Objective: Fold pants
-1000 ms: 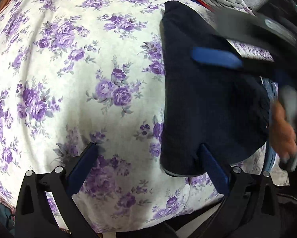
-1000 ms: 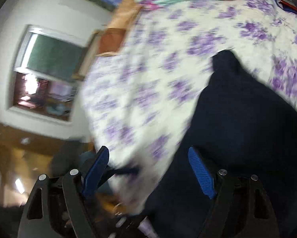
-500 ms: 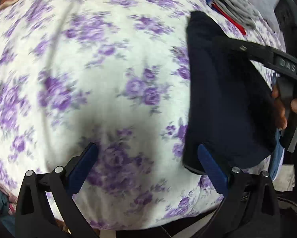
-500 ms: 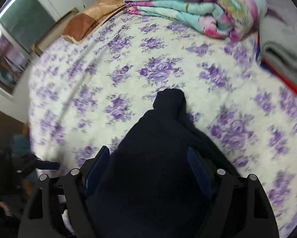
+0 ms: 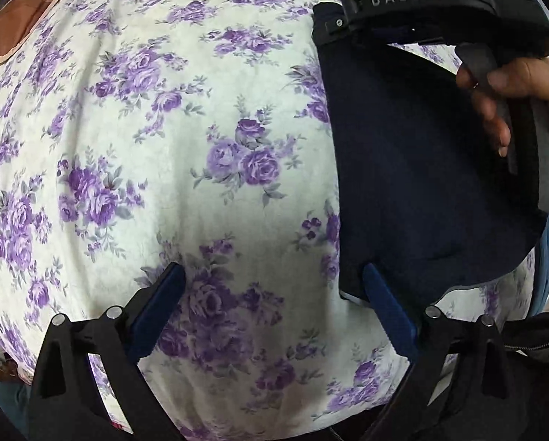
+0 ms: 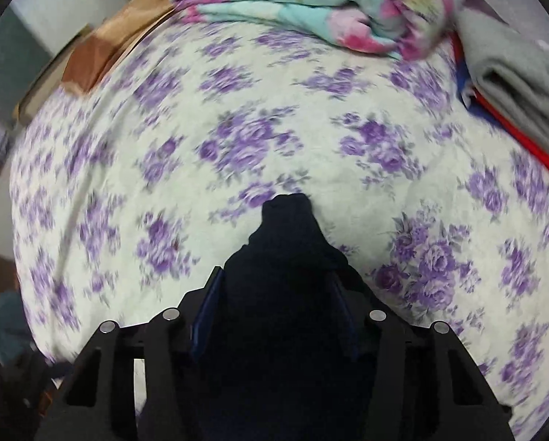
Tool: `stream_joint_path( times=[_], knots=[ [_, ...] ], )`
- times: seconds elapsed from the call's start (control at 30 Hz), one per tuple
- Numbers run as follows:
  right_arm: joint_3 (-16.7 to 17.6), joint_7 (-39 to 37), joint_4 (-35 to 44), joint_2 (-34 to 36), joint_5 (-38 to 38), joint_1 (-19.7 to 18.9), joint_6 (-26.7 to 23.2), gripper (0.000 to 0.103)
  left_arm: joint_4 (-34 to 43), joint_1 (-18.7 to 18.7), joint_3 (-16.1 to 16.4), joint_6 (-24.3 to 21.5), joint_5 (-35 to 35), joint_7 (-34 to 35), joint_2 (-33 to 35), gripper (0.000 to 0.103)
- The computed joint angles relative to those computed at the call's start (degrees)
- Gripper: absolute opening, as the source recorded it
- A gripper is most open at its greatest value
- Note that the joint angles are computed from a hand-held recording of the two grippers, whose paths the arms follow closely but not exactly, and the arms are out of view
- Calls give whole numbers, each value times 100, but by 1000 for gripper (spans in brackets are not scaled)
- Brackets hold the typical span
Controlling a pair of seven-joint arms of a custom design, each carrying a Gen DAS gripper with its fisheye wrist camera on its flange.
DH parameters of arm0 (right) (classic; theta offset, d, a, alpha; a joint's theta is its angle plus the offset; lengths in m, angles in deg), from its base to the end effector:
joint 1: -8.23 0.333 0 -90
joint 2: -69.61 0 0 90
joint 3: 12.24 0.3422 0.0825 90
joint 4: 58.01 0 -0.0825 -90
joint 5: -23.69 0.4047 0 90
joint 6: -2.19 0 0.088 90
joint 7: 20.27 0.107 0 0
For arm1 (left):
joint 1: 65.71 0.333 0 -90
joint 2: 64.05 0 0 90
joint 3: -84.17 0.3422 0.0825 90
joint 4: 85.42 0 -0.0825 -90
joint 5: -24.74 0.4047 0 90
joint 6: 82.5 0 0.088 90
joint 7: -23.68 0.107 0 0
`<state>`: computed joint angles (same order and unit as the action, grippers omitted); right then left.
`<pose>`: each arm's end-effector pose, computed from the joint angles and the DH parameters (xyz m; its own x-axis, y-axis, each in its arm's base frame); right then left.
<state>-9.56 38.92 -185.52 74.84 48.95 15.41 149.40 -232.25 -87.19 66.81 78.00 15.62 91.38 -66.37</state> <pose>0.5702 0.0919 0.3695 0.3802 -0.9081 -0.1755 -0.8930 -0.3111 -0.3252 0.3821 -0.2976 0.3169 -0.1640 -0.9707 0.1758 -0.9680 0.1240 -0.2182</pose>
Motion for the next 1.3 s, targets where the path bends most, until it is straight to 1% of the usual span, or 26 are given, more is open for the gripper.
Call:
stream_joint_path(
  times=[0.1, 0.13, 0.17, 0.2, 0.23, 0.27, 0.3, 0.37, 0.4, 0.47, 0.5, 0.57, 0.63, 0.7, 0.77, 0.83, 0.87, 0.9, 0.97, 1.03, 1.1, 1.13, 1.2, 1.23, 1.27, 1.3],
  knots=[
    [21, -109, -81, -21, 464, -55, 92, 55, -168, -14, -6, -75, -74, 72, -205, 94],
    [7, -194, -73, -46, 664, -100, -31, 56, -264, -45, -14, -104, -155, 131, -324, 94],
    [-29, -288, -10, -64, 947, -176, -335, 61, -262, -64, -18, -189, -204, 188, -364, 94],
    [-93, -384, 62, -103, 1249, -277, -767, 64, -247, -108, 14, -352, -370, 386, -416, 94],
    [-163, -453, 76, -179, 1404, -347, -1049, 70, -175, -138, 42, -540, -503, 573, -443, 94],
    [-248, -532, 14, -337, 1487, -412, -1236, 74, -171, -158, 94, -675, -665, 843, -516, 94],
    [-371, -717, -192, -664, 1561, -496, -1312, 77, -212, -178, 151, -750, -839, 1149, -658, 94],
    [-663, -1201, -630, -1316, 1770, -588, -1276, 92, -365, -132, 191, -703, -972, 1332, -961, 94],
    [-865, -1492, -918, -1710, 1894, -640, -1188, 95, -387, -145, 265, -632, -1181, 1479, -1045, 94],
    [-1161, -1650, -1329, -2231, 1844, -716, -897, 99, -290, -183, 367, -557, -1579, 1747, -1011, 94],
    [-1328, -1607, -1596, -2521, 1726, -847, -690, 99, -170, -214, 405, -483, -1793, 1924, -901, 94],
    [-1611, -1288, -1818, -2691, 1479, -1059, -613, 99, 126, -88, 281, -474, -1577, 1867, -619, 94],
    [-1938, -964, -1947, -2699, 1391, -1209, -844, 99, 504, -9, 124, -500, -1163, 1670, -276, 94],
    [-2119, -763, -2126, -2669, 1403, -1321, -927, 99, 903, -1, 83, -521, -1050, 1658, 96, 94],
    [-2131, -733, -2331, -2670, 1579, -1262, -818, 99, 1258, 4, 70, -596, -830, 1516, 465, 94],
    [-2248, -920, -2403, -2542, 1849, -1134, -1058, 99, 1492, -10, 79, -658, -626, 1427, 804, 94],
    [-2158, -861, -2440, -2455, 1811, -1145, -1067, 99, 1632, -38, 108, -785, -443, 1280, 982, 94],
    [-2028, -705, -2497, -2397, 1741, -1160, -1031, 100, 1738, -61, 126, -847, -343, 1166, 1104, 99],
    [-1981, -989, -2565, -2285, 2090, -990, -1124, 100, 1709, -86, 128, -635, -314, 1063, 1180, 99],
    [-1748, -1234, -2658, -2312, 2069, -868, -893, 100, 1668, -67, 110, -577, -352, 1098, 1167, 99],
    [-1643, -1280, -2633, -2237, 2043, -791, -734, 100, 1696, -31, 71, -586, -464, 1213, 1190, 99],
    [-1666, -1220, -2573, -2194, 2102, -786, -761, 98, 1735, -10, 63, -656, -521, 1271, 1199, 99],
    [-1836, -1149, -2363, -2011, 2541, -805, -1029, 87, 1803, 18, 43, -837, -638, 1353, 1178, 98],
    [-1856, -1105, -2263, -1928, 2655, -857, -1172, 80, 1816, 31, 17, -835, -732, 1454, 1181, 98],
    [-1844, -1012, -2152, -1811, 2682, -924, -1316, 78, 1801, 38, -9, -811, -807, 1573, 1163, 98],
    [-1771, -917, -2064, -1698, 2590, -982, -1392, 77, 1760, 36, -9, -807, -815, 1655, 1118, 98]
  ],
)
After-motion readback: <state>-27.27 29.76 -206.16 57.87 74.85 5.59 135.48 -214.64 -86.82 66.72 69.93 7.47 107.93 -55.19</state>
